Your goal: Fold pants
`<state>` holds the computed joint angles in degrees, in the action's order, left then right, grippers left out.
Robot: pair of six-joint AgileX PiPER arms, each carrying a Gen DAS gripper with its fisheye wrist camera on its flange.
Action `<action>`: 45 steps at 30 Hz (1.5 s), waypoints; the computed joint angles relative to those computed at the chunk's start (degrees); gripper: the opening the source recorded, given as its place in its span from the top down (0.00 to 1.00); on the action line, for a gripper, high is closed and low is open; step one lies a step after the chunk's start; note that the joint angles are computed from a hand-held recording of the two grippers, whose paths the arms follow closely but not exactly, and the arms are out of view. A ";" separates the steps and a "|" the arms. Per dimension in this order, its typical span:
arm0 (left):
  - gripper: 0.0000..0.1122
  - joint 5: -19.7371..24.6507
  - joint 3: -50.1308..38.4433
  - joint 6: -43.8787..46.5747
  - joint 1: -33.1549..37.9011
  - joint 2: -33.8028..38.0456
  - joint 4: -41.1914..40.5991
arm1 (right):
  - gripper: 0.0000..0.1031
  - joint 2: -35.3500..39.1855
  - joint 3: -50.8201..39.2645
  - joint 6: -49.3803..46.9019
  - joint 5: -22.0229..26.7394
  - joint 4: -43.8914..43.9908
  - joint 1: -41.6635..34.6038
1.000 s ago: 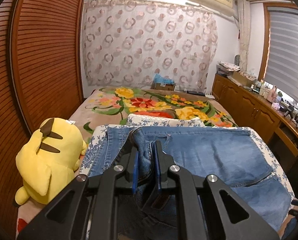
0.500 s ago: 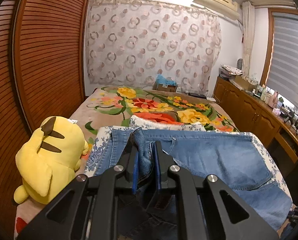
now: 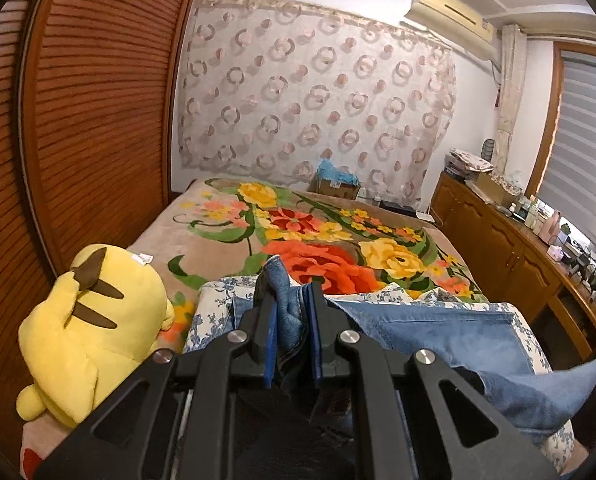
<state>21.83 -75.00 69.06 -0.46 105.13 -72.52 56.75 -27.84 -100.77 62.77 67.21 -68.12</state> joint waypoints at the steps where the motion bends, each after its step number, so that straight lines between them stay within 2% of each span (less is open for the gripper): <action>1: 0.91 0.09 -1.81 -2.07 -0.06 1.49 2.00 | 0.99 0.78 -0.98 0.95 -2.29 0.59 2.76; 2: 0.91 0.01 -3.00 -3.48 -0.16 2.45 3.37 | 0.99 2.29 -2.54 2.36 -6.50 1.44 7.52; 6: 0.90 0.36 -8.17 -8.55 -0.37 6.83 8.12 | 0.99 8.25 -6.74 4.25 -17.97 3.09 19.05; 9: 0.90 0.51 -11.40 -12.19 -0.56 9.22 11.91 | 0.99 13.97 -10.86 5.40 -23.88 3.50 25.18; 15: 0.90 0.96 -18.12 -19.54 -0.38 13.65 18.27 | 0.99 21.80 -16.92 6.73 -30.94 4.28 32.00; 22: 0.90 1.92 -26.83 -31.79 -1.93 20.32 31.56 | 0.99 34.67 -25.79 13.56 -38.75 0.17 38.31; 26: 0.86 3.03 -29.43 -35.41 -2.18 22.28 35.50 | 0.98 39.71 -29.07 16.53 -41.61 -2.88 40.43; 30: 0.79 1.31 -25.43 -30.15 -2.62 20.20 33.78 | 0.97 41.73 -30.25 18.68 -44.87 -4.69 42.06; 33: 0.59 -1.16 -20.30 -23.35 -2.77 17.06 29.82 | 0.86 42.35 -30.89 21.54 -46.69 -7.99 43.33; 35: 0.43 2.47 -18.38 -15.11 -1.87 15.57 23.96 | 0.77 42.22 -30.68 20.04 -46.14 -6.64 43.26; 36: 0.42 2.52 -17.37 -13.68 -1.85 14.90 23.36 | 0.75 41.79 -30.19 18.73 -45.94 -5.44 43.24; 38: 0.42 1.11 -14.75 -14.40 -2.59 13.06 25.45 | 0.60 40.82 -28.92 15.08 -46.20 -1.90 43.23; 40: 0.42 2.62 -12.31 -11.09 -2.46 11.50 22.75 | 0.55 39.49 -27.34 10.75 -45.85 2.35 43.07; 45: 0.42 1.00 -5.01 -4.62 -4.24 7.76 17.82 | 0.44 36.31 -24.11 4.83 -42.13 5.81 41.56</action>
<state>22.83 -80.00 64.45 -4.70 112.89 -54.70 93.06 -51.95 -95.93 20.64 73.02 -26.57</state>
